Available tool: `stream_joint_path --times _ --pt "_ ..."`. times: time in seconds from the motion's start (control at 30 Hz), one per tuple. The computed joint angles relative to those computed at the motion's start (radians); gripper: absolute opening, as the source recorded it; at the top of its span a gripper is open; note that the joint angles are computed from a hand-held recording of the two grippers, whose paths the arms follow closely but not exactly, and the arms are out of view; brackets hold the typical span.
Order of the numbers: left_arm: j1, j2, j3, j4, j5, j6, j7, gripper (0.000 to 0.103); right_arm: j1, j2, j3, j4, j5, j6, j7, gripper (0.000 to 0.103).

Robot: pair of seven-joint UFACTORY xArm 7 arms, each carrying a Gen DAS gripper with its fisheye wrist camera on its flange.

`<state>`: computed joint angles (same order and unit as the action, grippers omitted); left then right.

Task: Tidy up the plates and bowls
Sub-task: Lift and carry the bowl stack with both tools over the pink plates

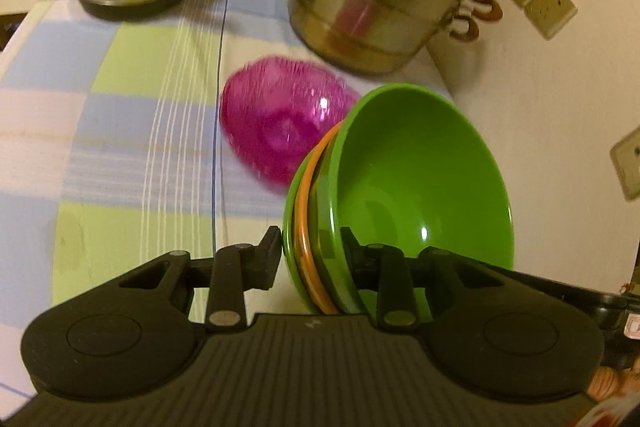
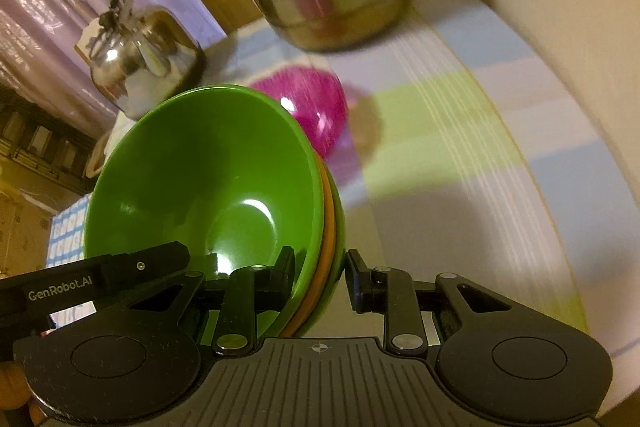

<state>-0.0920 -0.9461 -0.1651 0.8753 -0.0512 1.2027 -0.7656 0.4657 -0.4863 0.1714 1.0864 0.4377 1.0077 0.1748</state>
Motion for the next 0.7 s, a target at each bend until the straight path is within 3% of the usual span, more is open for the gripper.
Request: stream_joint_path --times 0.33,0.7 --pt "0.035 0.151 0.070 0.068 0.023 -0.097 0.079 0.026 -0.021 0.242 0.020 0.243 -0.047 -0.029 -0.003 0.027" --pt "0.071 0.278 0.133 0.063 0.011 -0.186 0.161 0.026 -0.031 0.462 0.040 0.407 -0.071 -0.045 0.017 0.027"
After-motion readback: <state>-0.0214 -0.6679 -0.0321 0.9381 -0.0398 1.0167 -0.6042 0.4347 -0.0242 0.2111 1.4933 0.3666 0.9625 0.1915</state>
